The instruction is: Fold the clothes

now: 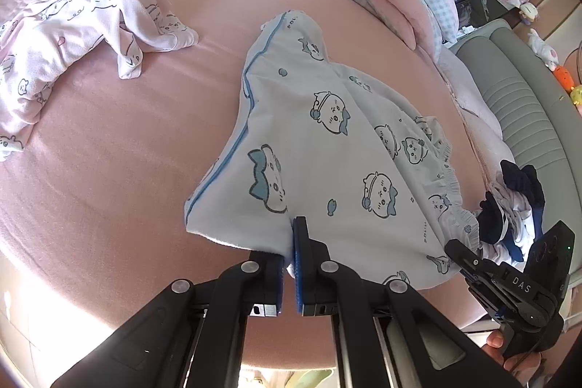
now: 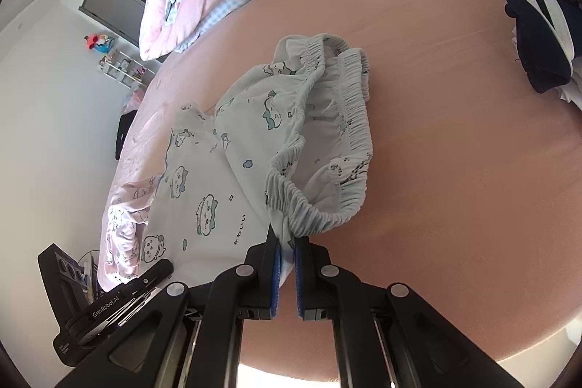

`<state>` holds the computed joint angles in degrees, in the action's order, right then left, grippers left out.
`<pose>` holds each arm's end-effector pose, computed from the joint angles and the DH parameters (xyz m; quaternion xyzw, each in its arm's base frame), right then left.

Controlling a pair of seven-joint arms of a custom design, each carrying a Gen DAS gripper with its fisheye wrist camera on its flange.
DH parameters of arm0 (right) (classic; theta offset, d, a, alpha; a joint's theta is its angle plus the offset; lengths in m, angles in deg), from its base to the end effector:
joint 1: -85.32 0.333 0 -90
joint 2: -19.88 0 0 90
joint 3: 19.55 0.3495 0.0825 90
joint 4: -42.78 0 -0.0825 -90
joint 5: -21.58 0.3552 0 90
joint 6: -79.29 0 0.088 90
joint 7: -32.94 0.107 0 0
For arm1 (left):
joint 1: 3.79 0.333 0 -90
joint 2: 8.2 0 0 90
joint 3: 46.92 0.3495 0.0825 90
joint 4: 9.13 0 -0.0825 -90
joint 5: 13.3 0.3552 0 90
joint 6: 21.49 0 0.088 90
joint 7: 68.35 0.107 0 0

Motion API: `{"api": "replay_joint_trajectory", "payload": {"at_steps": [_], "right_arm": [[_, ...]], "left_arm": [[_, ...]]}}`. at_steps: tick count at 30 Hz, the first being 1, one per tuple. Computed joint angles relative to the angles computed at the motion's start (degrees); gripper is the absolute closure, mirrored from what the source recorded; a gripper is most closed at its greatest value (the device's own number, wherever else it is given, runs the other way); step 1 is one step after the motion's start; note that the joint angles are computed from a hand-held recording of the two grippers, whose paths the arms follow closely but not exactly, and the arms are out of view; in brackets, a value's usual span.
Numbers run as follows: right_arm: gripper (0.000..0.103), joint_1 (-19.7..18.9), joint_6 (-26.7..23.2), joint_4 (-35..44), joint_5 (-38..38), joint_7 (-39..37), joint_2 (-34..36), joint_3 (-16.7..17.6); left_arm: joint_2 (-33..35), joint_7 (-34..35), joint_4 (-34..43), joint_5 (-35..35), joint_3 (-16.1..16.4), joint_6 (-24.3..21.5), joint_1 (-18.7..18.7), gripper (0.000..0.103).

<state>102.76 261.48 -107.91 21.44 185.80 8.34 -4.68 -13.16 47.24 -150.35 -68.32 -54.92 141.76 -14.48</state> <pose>0.3728 0.2409 0.4560 -0.4688 0.8046 -0.0088 0.3643 0.4568 -0.1091 0.4177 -0.7024 0.6413 -0.3087 0.0057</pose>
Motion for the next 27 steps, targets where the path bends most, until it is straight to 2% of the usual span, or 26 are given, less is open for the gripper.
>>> {"api": "replay_joint_trajectory", "payload": {"at_steps": [1,4,9,13,18,22,24,25,27], "right_arm": [[0.100,1.69,-0.12,-0.07,0.85,-0.62,0.09,-1.38],[0.100,2.16,-0.21,-0.99,1.48,-0.54,-0.61,-1.39],[0.100,0.37,-1.43,-2.71,0.70,1.08,-2.50,0.75],[0.100,4.39,-0.13,-4.55,3.35,0.63,-3.19,-2.49],[0.100,3.67,-1.00,-5.50,3.99,1.12,-4.60,-1.58],[0.100,0.56,-2.23,-5.96,2.86,3.17,-6.22,1.34],[0.100,2.23,-2.36,-6.41,3.34,2.84,-6.59,-0.36],[0.100,1.37,-2.63,-6.71,3.12,3.58,-7.06,0.37],[0.100,1.94,-2.36,-7.33,3.48,3.89,-7.42,-0.34]], "left_arm": [[0.12,-0.74,-0.09,0.86,-0.22,0.44,0.01,0.100],[-0.15,-2.09,-0.64,1.67,-0.25,0.82,-0.04,0.100],[-1.75,-2.07,-2.13,1.12,0.73,-0.13,-0.12,0.100],[-2.94,-1.77,-3.38,0.55,1.42,-0.40,-0.20,0.100],[-3.84,-2.03,-3.88,1.22,1.74,-0.58,-0.32,0.100],[-4.57,-0.61,-4.40,0.46,2.35,0.02,-0.94,0.100],[-3.67,-0.88,-3.98,0.34,2.58,0.08,-0.79,0.100],[-3.03,-1.79,-3.65,0.52,2.73,-0.36,-0.38,0.100],[-2.23,-0.23,-2.87,-3.80,4.15,-3.73,0.31,0.100]]}}
